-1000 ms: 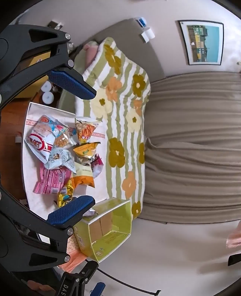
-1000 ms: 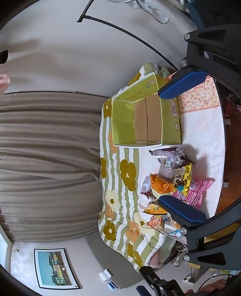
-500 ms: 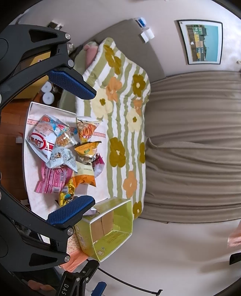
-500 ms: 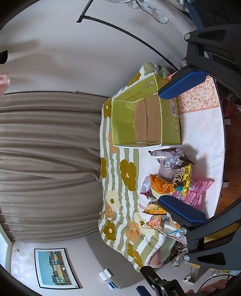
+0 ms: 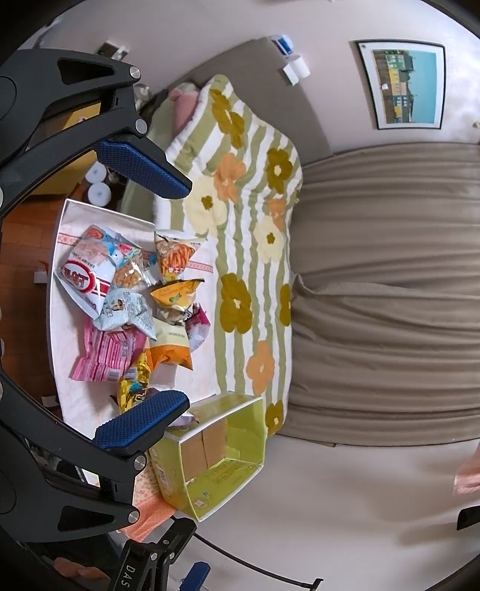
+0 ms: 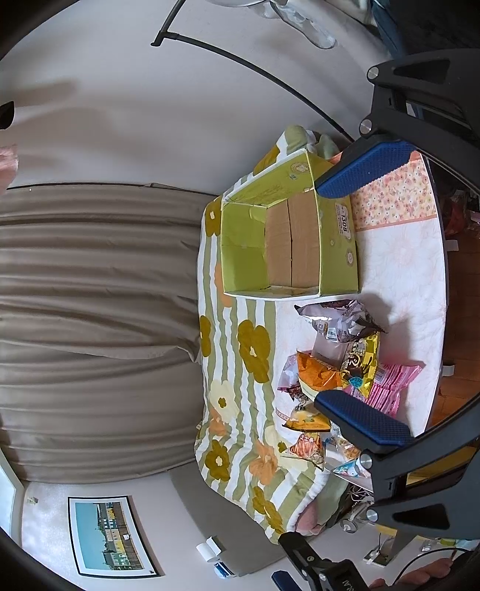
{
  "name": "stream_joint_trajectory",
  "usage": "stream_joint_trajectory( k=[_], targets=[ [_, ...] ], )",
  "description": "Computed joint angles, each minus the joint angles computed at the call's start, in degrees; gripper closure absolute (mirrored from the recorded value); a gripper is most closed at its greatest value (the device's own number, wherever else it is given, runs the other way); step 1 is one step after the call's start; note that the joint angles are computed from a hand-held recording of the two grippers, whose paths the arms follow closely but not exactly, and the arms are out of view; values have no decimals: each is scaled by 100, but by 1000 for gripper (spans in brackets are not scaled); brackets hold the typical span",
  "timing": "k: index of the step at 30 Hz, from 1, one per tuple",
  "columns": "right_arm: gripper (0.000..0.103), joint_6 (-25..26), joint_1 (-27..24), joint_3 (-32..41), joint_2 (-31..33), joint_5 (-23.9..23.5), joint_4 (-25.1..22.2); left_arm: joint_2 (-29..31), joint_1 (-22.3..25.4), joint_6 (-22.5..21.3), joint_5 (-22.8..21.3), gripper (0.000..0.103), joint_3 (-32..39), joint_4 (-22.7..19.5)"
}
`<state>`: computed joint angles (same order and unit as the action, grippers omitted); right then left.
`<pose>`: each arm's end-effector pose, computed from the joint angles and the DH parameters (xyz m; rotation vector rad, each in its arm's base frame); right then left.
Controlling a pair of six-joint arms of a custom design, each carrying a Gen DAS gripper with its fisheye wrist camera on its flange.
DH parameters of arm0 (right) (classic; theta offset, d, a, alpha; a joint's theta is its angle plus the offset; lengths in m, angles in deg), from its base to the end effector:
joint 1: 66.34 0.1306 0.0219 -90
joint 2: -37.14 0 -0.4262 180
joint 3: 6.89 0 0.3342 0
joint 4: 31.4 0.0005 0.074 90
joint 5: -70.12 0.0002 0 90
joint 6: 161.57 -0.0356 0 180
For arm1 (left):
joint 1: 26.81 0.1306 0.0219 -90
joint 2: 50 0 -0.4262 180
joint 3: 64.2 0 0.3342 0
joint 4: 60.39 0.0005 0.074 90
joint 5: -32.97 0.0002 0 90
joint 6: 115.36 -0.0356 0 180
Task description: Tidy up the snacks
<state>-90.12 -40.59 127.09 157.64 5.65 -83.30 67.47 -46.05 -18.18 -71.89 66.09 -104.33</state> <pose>0.5889 0.2665 0.5096 0.1001 2.1644 -0.0596 0.6043 -0.2018 0.5267 0.0665 2.0928 -0.0042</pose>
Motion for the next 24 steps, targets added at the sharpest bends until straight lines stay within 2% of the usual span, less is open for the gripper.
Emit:
stream_joint_trajectory(
  k=[12, 24],
  targets=[
    [0, -48, -34, -338, -206, -16, 81, 29, -48, 89, 37, 0, 79, -121],
    [0, -76, -22, -322, -177, -22, 44, 147, -59, 38, -10, 0, 308, -310]
  ],
)
